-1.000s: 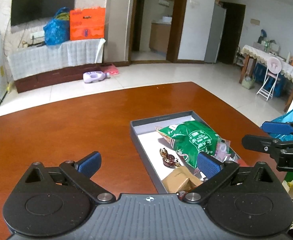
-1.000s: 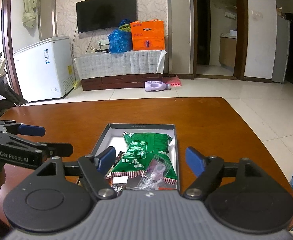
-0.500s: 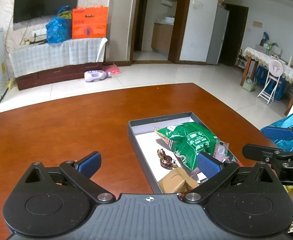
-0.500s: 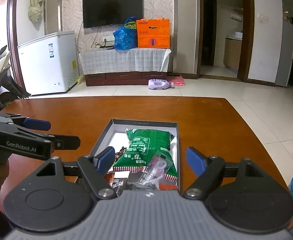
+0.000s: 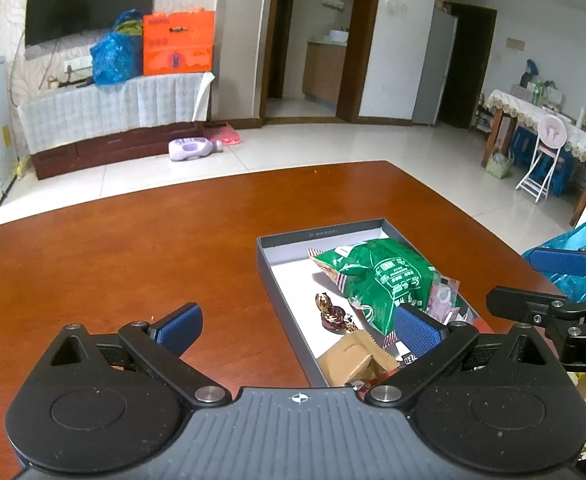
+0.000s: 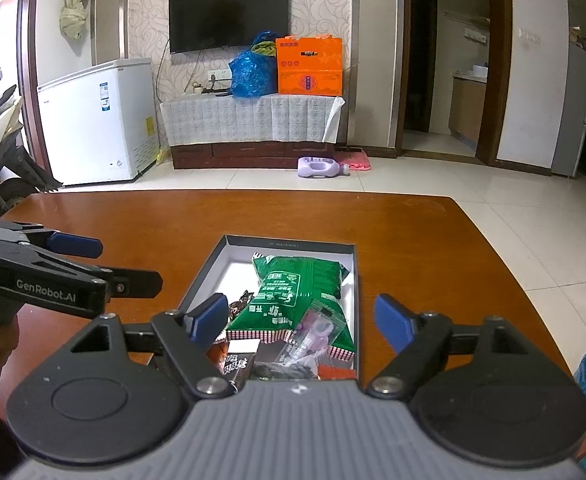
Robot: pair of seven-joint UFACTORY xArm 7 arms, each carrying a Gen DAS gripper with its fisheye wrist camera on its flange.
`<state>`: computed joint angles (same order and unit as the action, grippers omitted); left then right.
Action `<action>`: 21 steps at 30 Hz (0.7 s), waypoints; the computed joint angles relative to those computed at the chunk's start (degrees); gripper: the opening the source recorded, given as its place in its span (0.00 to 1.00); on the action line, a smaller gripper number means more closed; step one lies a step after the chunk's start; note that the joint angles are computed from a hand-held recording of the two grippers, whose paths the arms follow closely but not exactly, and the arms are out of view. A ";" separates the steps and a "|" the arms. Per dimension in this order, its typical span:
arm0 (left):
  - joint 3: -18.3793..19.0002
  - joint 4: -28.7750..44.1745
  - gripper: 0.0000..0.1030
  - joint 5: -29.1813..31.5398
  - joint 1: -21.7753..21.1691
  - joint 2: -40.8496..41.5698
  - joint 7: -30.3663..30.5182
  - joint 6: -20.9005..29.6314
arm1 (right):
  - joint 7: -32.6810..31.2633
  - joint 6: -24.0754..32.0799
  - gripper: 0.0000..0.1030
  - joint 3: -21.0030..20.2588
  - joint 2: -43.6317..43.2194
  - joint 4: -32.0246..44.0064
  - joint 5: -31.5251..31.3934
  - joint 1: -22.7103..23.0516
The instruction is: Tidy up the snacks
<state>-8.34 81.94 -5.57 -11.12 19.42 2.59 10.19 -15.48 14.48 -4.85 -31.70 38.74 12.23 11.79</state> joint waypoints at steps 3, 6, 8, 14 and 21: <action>-0.44 0.03 1.00 -0.48 0.28 -0.03 0.51 0.15 | -0.31 0.06 0.79 -0.20 0.07 0.05 -0.10 0.13; -0.46 -0.06 1.00 -0.55 0.15 -0.13 0.77 0.10 | -0.41 0.01 0.79 -0.19 0.05 -0.03 -0.09 0.10; -0.55 -0.09 1.00 -0.67 0.17 -0.16 1.00 0.13 | -0.43 0.01 0.79 -0.20 0.00 -0.05 -0.06 0.12; -0.52 0.06 1.00 -0.87 0.02 -0.13 1.22 0.38 | -0.60 0.05 0.79 -0.31 -0.05 -0.06 -0.04 0.13; -0.71 0.07 1.00 -0.77 -0.20 -0.11 2.01 0.33 | -1.05 -0.03 0.79 -0.55 0.05 -0.06 0.10 0.27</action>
<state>-9.05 82.02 -6.34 -11.32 19.31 4.59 10.52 -16.52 14.45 -5.40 -31.65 38.68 12.32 12.06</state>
